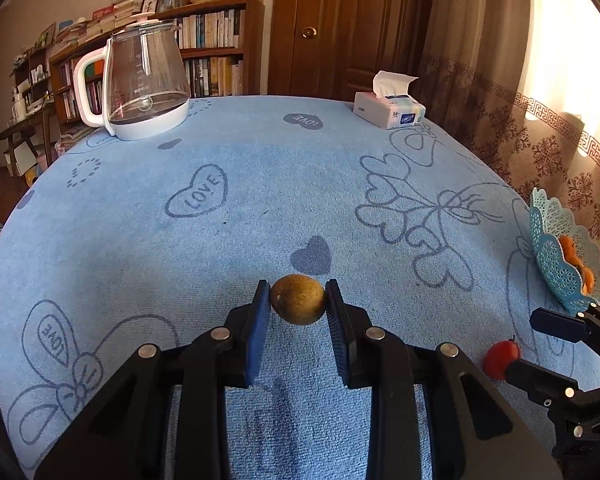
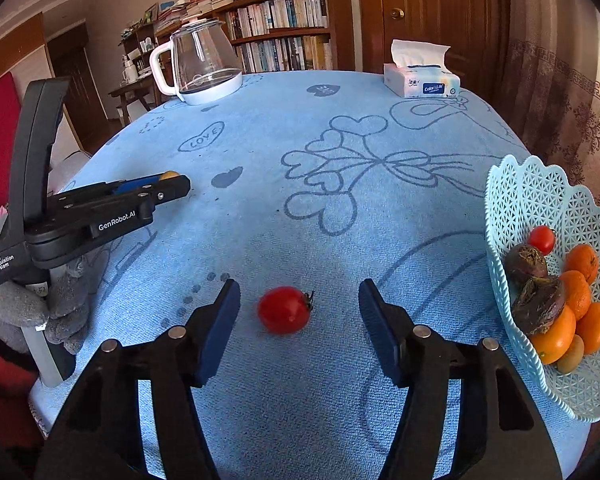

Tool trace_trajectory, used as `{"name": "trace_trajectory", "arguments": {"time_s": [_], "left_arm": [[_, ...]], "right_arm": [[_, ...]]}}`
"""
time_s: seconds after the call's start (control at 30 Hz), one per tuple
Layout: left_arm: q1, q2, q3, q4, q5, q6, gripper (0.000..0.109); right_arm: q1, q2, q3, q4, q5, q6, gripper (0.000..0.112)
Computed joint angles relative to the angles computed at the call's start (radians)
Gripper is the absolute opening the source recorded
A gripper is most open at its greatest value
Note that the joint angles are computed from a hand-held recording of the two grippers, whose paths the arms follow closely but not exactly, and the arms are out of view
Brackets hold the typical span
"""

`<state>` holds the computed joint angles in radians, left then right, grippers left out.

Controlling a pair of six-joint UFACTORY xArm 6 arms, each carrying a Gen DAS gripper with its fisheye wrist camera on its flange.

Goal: Organize fruits
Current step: 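Close the right tool on the red tomato while the left tool holds the kiwi, then carry the red tomato over the basket with the right tool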

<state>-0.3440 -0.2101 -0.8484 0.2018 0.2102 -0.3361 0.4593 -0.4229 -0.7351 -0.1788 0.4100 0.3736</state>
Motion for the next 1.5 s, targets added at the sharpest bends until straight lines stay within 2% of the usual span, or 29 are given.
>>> {"name": "trace_trajectory", "arguments": {"time_s": [0.6,0.93,1.33,1.5], "left_arm": [[-0.001,-0.005,0.006,0.026,-0.006,-0.020,0.028],[-0.003,-0.006,0.008,0.027,-0.007,-0.019,0.028],[-0.003,-0.006,0.007,0.046,-0.008,-0.035,0.028],[-0.002,-0.011,0.008,0.093,-0.010,-0.072,0.028]], "right_arm": [[0.018,0.034,-0.017,0.056,0.036,-0.076,0.032],[0.015,0.034,-0.018,0.056,0.035,-0.078,0.032],[0.016,-0.007,-0.004,0.076,-0.009,-0.068,0.032],[0.002,-0.037,0.009,0.146,-0.046,-0.087,0.032]]}}
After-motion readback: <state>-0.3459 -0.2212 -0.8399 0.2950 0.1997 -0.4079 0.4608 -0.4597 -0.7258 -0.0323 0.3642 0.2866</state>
